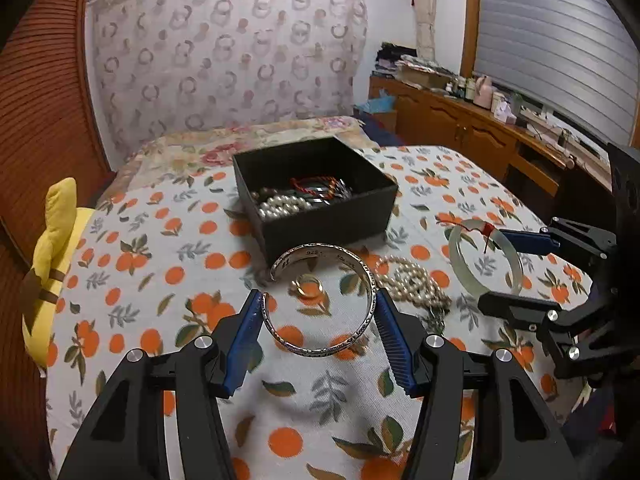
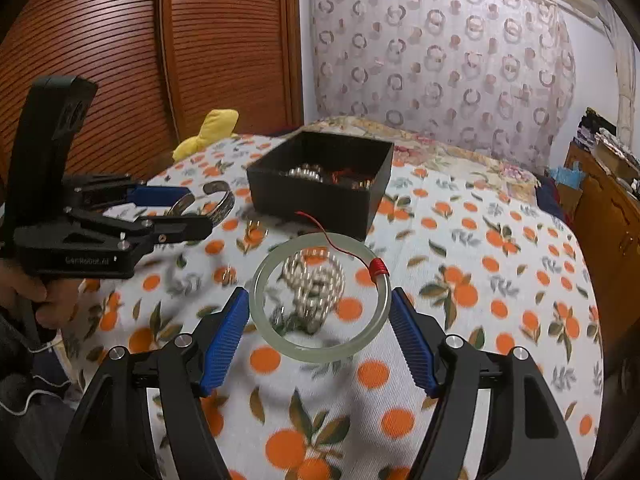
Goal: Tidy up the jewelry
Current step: 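Grasp the silver bangle with the left tool while the right grasps the jade bangle, then carry the silver bangle into the box with the left tool while the right drops the jade bangle in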
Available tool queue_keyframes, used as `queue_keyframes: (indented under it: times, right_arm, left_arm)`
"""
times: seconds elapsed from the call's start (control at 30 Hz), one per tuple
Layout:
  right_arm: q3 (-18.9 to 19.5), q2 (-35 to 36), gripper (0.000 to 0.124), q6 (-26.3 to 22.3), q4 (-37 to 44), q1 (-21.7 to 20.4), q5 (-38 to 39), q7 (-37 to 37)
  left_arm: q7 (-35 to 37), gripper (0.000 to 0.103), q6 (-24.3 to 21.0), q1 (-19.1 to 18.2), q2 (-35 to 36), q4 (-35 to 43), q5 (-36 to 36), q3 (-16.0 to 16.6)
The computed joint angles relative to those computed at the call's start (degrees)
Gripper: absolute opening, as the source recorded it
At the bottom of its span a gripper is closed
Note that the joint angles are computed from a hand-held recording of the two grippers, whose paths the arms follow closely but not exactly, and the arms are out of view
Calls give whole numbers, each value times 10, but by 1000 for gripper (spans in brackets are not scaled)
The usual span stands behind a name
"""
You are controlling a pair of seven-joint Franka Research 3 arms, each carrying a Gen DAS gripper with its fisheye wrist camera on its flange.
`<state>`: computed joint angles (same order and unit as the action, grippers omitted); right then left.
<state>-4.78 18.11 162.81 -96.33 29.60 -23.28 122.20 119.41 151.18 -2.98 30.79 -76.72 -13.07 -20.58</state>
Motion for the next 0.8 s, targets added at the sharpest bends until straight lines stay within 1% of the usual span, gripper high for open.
queue_keyframes:
  times: [0.2,0.37,0.57,0.8]
  right_arm:
    - [-1,41,74,-20,73,-7,15,-33]
    - [3,91,74,-45,153,-20,58,-77]
    - [1,166,74,-91,274,-31,112,-111]
    - [8,266,74,-158,446,-47,164,-154]
  left_arm:
    - [-7,54,-1,0,15,29,0,1]
    - [-10,54,-4,0,27,53,0,-1]
    - [-20,54,-11,-3,43,84,5,3]
    - [-31,54,-20,-7,62,118,11,6]
